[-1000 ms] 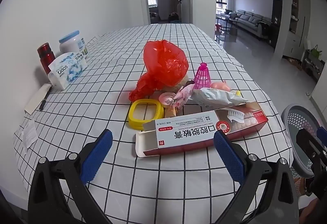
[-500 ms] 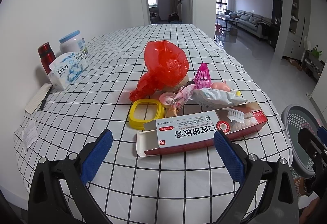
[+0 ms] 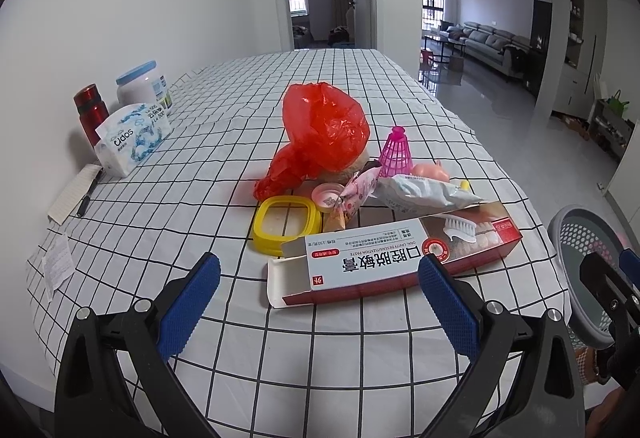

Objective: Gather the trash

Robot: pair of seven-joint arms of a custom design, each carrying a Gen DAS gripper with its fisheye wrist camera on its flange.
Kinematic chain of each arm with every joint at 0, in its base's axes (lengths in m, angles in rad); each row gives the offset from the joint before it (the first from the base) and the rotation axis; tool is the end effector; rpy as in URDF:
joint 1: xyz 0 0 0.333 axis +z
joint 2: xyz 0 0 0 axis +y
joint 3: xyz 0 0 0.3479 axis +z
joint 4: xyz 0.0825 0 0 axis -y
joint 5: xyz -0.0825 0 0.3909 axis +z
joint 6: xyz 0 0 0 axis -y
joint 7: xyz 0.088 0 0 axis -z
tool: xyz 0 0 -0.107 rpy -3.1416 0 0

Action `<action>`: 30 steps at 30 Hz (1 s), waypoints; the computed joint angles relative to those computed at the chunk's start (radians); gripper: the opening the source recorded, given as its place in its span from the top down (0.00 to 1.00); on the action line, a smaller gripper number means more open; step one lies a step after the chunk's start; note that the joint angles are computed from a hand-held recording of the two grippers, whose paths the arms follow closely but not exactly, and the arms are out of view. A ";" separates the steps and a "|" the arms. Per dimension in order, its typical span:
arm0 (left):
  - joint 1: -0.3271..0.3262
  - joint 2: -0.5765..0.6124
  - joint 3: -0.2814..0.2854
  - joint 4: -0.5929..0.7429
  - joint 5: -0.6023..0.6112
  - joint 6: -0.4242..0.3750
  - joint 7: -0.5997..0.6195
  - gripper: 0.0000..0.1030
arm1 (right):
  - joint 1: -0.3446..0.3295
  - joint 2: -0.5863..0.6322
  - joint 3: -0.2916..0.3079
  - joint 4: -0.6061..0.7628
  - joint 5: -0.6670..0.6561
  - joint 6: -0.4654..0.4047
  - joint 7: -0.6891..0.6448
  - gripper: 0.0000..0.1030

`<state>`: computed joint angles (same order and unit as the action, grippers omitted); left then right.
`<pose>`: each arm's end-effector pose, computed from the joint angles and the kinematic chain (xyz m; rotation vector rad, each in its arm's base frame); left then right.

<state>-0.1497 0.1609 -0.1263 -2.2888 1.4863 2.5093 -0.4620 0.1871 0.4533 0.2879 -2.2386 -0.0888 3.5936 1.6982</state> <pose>0.5165 -0.1539 0.3096 -2.0174 1.1831 -0.4438 0.5431 0.2766 0.3074 -1.8434 1.2795 -0.4107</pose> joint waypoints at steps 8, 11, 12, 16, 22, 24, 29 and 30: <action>0.000 0.000 0.001 0.001 -0.007 -0.001 0.009 0.06 | -0.001 0.000 0.000 -0.001 -0.004 0.003 0.003 0.08; -0.001 0.001 0.001 0.001 -0.008 -0.001 0.011 0.06 | -0.002 -0.001 0.000 -0.001 -0.005 0.000 0.004 0.08; -0.001 0.000 0.001 0.001 -0.009 -0.001 0.011 0.06 | -0.005 -0.001 0.003 -0.001 -0.008 0.000 0.006 0.08; -0.001 0.001 0.001 0.001 -0.008 -0.001 0.011 0.06 | -0.004 -0.001 0.001 -0.003 -0.008 0.003 0.007 0.08; 0.000 0.001 0.002 0.000 -0.009 0.004 0.010 0.06 | -0.006 -0.005 0.004 -0.004 -0.013 -0.001 0.010 0.08; 0.000 0.001 0.001 0.000 -0.009 0.003 0.010 0.06 | -0.007 -0.005 0.005 -0.004 -0.015 -0.001 0.012 0.08; 0.000 0.002 0.002 -0.002 -0.008 0.005 0.007 0.06 | -0.009 -0.003 0.005 -0.005 -0.017 0.002 0.013 0.08; 0.000 0.001 0.002 -0.003 -0.006 0.005 0.006 0.06 | -0.007 -0.004 0.004 -0.005 -0.016 0.002 0.013 0.08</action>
<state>-0.1493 0.1623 -0.1241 -2.2920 1.4800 2.5148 -0.4556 0.1801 0.4492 0.2919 -2.2434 -0.1051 3.5951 1.7107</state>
